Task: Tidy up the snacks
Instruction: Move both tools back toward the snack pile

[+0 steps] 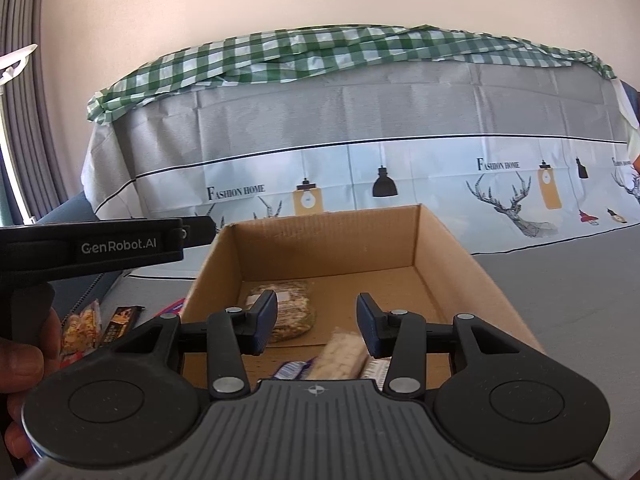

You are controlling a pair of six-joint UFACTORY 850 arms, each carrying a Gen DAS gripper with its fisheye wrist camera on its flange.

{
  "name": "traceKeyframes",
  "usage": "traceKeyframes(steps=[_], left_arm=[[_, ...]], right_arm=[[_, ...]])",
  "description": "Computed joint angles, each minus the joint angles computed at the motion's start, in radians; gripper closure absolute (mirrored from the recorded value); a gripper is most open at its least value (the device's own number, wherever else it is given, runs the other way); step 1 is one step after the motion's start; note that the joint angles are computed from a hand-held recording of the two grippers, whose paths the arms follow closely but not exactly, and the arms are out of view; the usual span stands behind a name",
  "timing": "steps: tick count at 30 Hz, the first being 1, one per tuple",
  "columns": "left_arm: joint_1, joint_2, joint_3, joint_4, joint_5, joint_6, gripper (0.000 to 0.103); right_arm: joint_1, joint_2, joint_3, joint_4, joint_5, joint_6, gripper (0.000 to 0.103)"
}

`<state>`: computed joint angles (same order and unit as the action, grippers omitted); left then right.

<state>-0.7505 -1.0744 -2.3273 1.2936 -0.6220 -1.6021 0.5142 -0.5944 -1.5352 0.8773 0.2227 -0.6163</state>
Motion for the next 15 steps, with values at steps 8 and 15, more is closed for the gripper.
traceKeyframes(steps=[8, 15], left_arm=[[0.017, 0.115, 0.186, 0.062, -0.004, -0.115, 0.065], [0.031, 0.208, 0.341, 0.136, -0.020, -0.233, 0.066]], right_arm=[[0.035, -0.020, -0.036, 0.011, 0.002, 0.026, 0.066], [0.076, -0.043, -0.073, -0.085, 0.014, 0.138, 0.075]])
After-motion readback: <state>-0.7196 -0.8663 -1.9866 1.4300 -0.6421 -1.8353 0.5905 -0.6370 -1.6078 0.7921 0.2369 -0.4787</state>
